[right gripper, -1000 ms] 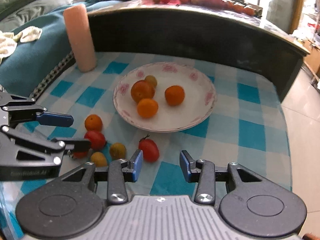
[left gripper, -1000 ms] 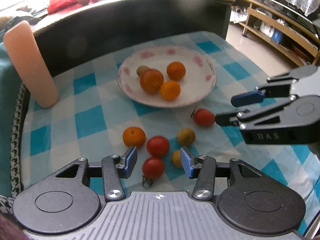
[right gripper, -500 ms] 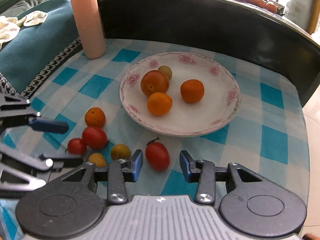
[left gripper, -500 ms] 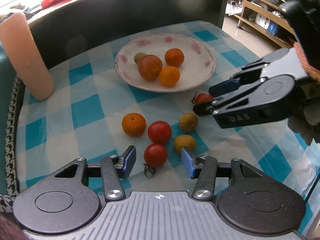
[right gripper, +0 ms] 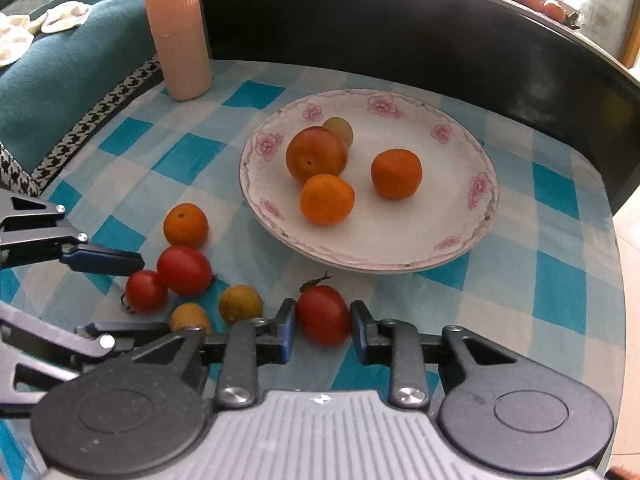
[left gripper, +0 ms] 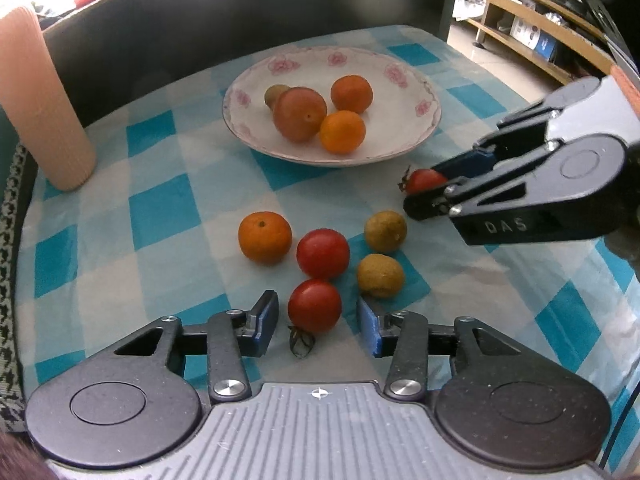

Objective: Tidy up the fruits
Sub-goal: 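Grasp a red cherry tomato with the left tool while the right tool grasps another cherry tomato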

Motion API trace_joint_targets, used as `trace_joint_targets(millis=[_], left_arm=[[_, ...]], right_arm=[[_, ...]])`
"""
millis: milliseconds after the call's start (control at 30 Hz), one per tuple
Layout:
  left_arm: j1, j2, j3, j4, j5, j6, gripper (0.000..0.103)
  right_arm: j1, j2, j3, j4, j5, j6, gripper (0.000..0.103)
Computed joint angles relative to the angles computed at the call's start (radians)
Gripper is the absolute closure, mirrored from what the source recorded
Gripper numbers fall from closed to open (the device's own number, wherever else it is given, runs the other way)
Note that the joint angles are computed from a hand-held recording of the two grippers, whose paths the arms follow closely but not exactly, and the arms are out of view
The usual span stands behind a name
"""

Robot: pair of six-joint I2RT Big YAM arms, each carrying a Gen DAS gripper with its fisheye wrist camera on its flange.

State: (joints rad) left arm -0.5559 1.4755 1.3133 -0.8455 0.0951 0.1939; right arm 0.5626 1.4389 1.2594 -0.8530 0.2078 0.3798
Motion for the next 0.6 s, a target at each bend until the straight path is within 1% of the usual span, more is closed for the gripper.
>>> trace_joint_targets(millis=[33, 100, 167, 400, 600], left_arm=[[0.0, 0.002, 0.002, 0.001, 0.002, -0.002, 0.055], [-0.003, 0.003, 0.005, -0.004, 0.005, -0.002, 0.063], [-0.011, 0.003, 0.009, -0.014, -0.004, 0.01, 0.066], [-0.012, -0.016, -0.003, -0.037, -0.006, 0.026, 0.067], [-0.011, -0.05, -0.036, -0.045, -0.005, 0.043, 0.067]], right_arm=[[-0.001, 0.0, 0.001, -0.003, -0.001, 0.002, 0.059], [-0.003, -0.003, 0.0, -0.005, -0.003, 0.005, 0.059], [-0.004, -0.011, -0.007, -0.003, -0.01, 0.004, 0.059], [-0.003, -0.03, -0.019, -0.007, -0.018, 0.002, 0.059], [0.02, -0.055, -0.033, -0.023, -0.016, -0.014, 0.06]])
